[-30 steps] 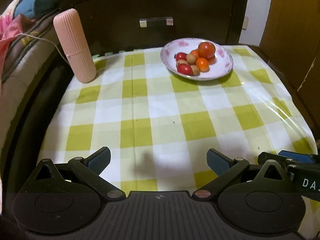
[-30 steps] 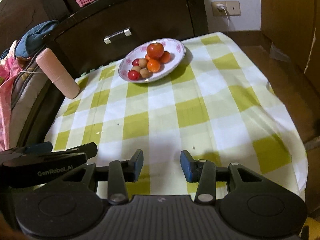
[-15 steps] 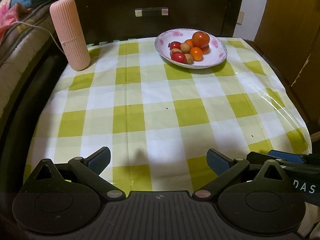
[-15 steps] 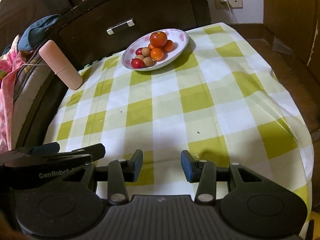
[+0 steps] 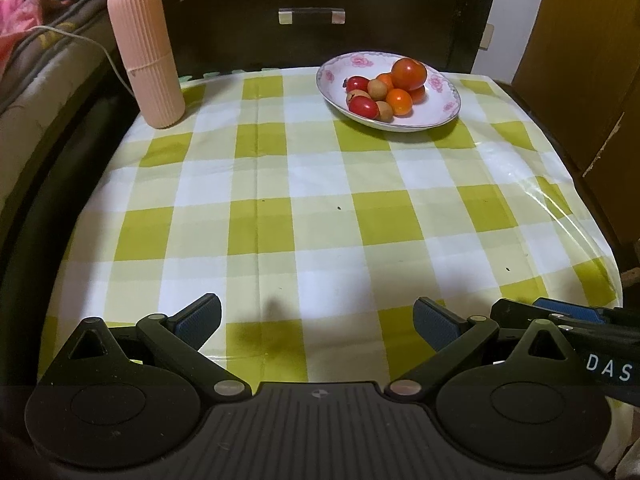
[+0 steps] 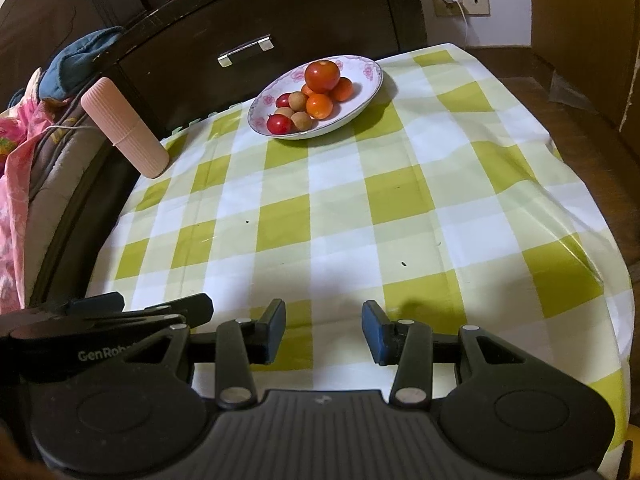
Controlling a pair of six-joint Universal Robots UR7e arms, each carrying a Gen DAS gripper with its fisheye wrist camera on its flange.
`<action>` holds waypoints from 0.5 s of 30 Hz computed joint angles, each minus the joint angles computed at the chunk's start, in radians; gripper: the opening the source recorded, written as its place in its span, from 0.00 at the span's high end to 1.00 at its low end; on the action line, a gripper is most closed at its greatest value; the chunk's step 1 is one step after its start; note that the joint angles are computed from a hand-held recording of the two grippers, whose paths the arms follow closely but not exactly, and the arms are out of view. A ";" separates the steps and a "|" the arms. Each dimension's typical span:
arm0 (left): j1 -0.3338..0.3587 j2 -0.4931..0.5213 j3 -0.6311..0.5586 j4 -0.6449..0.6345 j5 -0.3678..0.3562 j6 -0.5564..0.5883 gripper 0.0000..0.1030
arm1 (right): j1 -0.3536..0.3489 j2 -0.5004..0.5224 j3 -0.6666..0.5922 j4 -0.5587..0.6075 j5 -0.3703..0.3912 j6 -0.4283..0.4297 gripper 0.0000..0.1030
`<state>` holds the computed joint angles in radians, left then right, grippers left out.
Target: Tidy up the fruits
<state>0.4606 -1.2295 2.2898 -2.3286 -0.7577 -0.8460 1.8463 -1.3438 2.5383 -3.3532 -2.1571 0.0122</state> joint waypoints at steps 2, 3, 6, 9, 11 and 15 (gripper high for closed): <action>-0.001 0.000 0.001 0.000 0.005 -0.001 0.00 | -0.002 0.001 0.000 0.000 0.002 0.000 0.61; -0.002 0.000 0.001 0.002 0.008 -0.002 0.00 | -0.004 0.001 0.000 -0.001 0.005 0.000 0.61; -0.008 -0.001 0.002 0.012 0.017 -0.013 0.01 | -0.007 0.002 0.001 -0.003 0.011 -0.002 0.61; -0.014 -0.007 0.003 0.027 0.027 -0.055 0.02 | -0.007 0.004 0.002 -0.008 0.018 -0.004 0.61; -0.011 -0.013 0.002 0.026 0.020 -0.072 0.02 | -0.005 0.005 0.003 -0.016 0.024 -0.007 0.61; -0.009 -0.016 0.004 0.008 0.020 -0.060 0.01 | -0.006 0.001 0.005 -0.028 0.037 -0.010 0.61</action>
<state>0.4518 -1.2456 2.2936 -2.3204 -0.7376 -0.9059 1.8401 -1.3426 2.5437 -3.3814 -2.1199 0.0026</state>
